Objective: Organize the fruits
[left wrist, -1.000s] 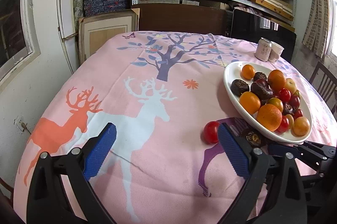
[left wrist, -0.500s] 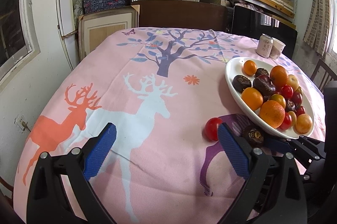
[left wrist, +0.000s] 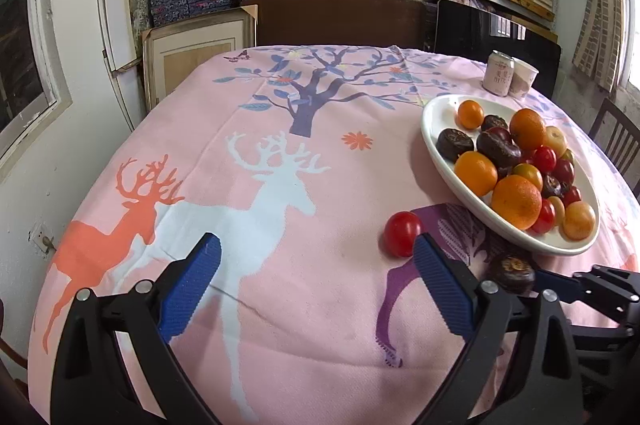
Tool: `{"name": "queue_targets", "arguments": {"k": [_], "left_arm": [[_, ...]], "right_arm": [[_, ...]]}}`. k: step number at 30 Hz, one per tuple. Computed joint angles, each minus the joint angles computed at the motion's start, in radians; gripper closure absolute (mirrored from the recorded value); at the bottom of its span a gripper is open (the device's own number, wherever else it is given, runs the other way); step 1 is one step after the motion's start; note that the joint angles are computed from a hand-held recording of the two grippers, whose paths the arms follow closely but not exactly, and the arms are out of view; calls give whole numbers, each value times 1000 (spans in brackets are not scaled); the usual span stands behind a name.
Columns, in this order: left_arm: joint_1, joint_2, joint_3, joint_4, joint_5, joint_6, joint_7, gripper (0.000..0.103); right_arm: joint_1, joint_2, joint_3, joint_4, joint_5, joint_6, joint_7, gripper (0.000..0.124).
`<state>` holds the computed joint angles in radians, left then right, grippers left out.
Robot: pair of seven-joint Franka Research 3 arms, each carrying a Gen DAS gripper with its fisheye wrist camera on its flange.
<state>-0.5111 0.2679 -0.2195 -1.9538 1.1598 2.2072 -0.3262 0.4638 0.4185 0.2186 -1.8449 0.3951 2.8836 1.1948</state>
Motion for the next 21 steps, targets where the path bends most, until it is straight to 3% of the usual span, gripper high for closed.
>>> {"name": "queue_targets", "arguments": {"k": [5,9,14,19,21], "left_arm": [[-2,23,-1,27,-20,3,52,8],[2,65,5,78,-65,30,133,8],[-22,129,25,168,-104,2,228,8],[-21,170,40,218,-154,38,302,9],[-18,186,42,234,-183,61,350,23]], "right_arm": [[-85,-92,53,-133,95,98,-140,87],[-74,-155,10,-236,58,228,-163,88],[-142,-141,40,-200,125,113,-197,90],[-148,-146,52,-205,188,109,-271,88],[-146,-148,51,-207,210,104,-286,85]]}}
